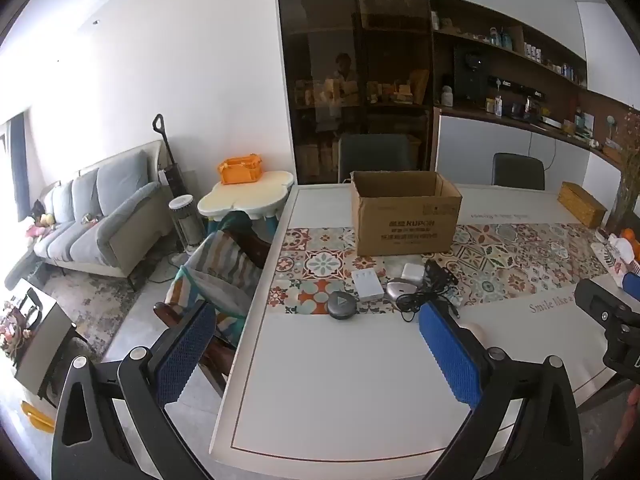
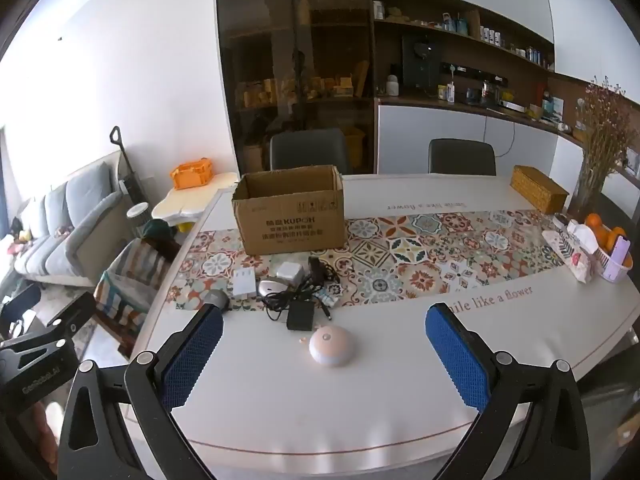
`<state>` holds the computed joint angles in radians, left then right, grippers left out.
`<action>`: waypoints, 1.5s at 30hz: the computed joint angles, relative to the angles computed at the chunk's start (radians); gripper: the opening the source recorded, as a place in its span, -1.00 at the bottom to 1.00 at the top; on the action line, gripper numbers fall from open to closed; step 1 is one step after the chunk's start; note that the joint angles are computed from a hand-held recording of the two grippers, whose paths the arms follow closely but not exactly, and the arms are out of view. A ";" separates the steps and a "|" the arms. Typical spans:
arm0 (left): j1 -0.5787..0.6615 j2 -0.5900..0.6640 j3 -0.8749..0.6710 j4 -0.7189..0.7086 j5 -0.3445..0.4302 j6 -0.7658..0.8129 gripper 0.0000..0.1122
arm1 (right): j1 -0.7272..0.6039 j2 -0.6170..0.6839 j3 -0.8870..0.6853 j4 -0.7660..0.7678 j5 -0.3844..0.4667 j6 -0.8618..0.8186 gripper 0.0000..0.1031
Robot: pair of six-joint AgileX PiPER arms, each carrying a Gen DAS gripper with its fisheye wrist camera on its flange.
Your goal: Organize rigid objects
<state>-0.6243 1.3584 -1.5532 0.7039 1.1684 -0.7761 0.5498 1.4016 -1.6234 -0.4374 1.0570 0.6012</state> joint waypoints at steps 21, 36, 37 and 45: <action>0.036 -0.001 -0.011 -0.063 -0.026 0.045 0.84 | -0.038 0.010 -0.009 0.045 -0.003 -0.024 0.98; 0.034 -0.003 -0.001 -0.062 -0.034 0.037 0.84 | -0.040 0.010 -0.005 0.047 -0.007 -0.025 0.98; 0.031 -0.003 -0.002 -0.061 -0.031 0.035 0.84 | -0.039 0.011 -0.006 0.046 -0.005 -0.024 0.98; 0.027 -0.004 0.001 -0.059 -0.030 0.030 0.84 | -0.040 0.012 -0.008 0.048 -0.004 -0.026 0.98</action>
